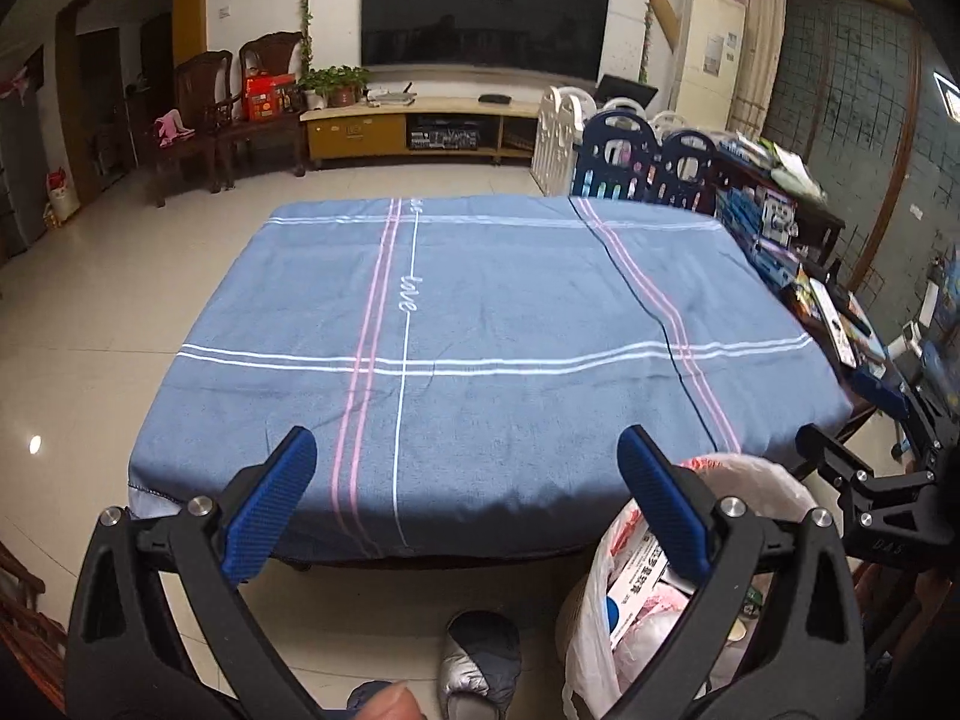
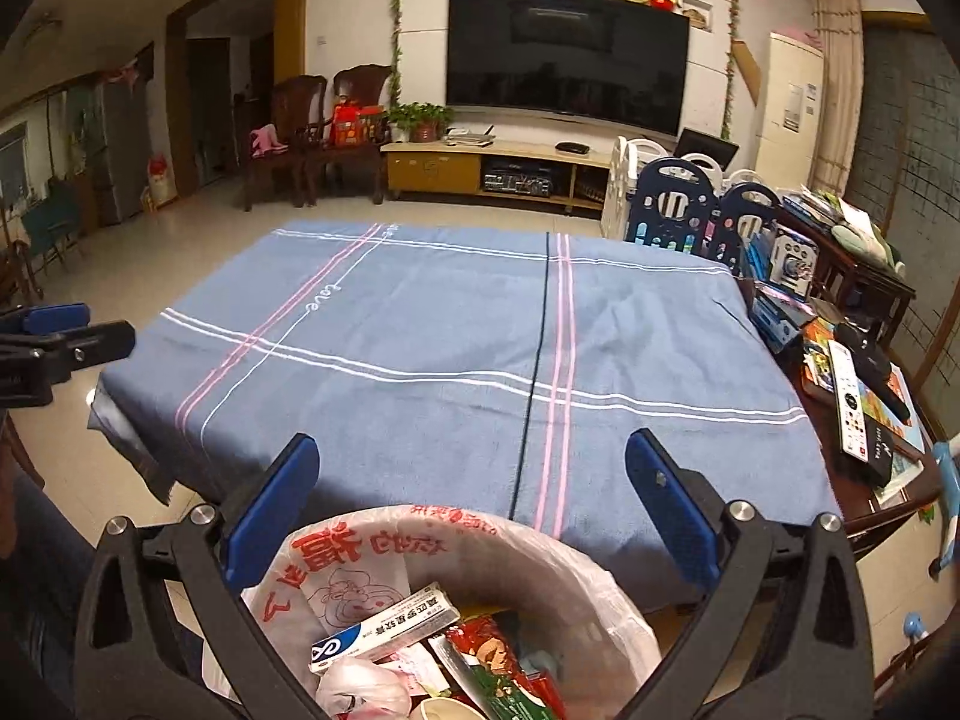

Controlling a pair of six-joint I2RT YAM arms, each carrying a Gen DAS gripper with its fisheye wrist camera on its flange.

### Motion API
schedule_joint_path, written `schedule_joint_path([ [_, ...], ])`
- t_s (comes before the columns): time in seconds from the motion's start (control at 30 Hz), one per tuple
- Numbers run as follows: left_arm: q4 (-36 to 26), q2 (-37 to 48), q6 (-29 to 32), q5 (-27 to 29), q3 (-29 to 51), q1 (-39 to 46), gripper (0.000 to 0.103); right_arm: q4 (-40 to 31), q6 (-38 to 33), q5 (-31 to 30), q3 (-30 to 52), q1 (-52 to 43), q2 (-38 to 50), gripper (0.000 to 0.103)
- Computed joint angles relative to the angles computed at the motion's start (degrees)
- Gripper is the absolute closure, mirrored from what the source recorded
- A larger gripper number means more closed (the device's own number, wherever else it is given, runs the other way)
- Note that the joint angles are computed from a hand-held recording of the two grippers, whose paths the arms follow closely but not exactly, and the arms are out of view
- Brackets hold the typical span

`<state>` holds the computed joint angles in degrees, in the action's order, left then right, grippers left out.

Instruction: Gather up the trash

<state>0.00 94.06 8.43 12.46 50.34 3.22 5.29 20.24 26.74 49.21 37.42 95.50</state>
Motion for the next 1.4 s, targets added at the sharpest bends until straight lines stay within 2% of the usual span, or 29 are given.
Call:
schedule_joint_path([
  [0.1, -0.08, 1.04, -0.38, 0.26, 0.06, 0.08, 0.003, 1.18, 0.84, -0.41, -0.42, -0.13, 0.27, 0.003],
  [0.23, -3.48, 3.35, -1.76, 6.23, 2.96, 2.45, 0.003, 1.85, 1.01, -0.37, -0.58, -0.19, 0.77, 0.003],
  [0.47, -5.91, 4.87, -0.91, 11.42, 4.48, 4.26, 0.003, 2.43, 2.17, -2.09, -0.95, -1.04, 1.07, 0.003],
  [0.87, -3.91, 3.00, -0.37, 6.14, 2.44, 1.32, 0.003, 3.72, 2.96, -2.25, -1.91, -1.61, 0.76, 0.003],
  [1.13, -5.72, 3.76, -0.96, 7.81, 3.66, 2.27, 0.003, 3.92, 3.08, -2.46, -2.06, -1.70, 0.70, 0.003],
  [1.4, -2.26, 1.89, -1.12, 4.93, 1.13, 1.39, 0.003, 3.92, 3.34, -2.24, -1.89, -1.57, 0.86, 0.003],
])
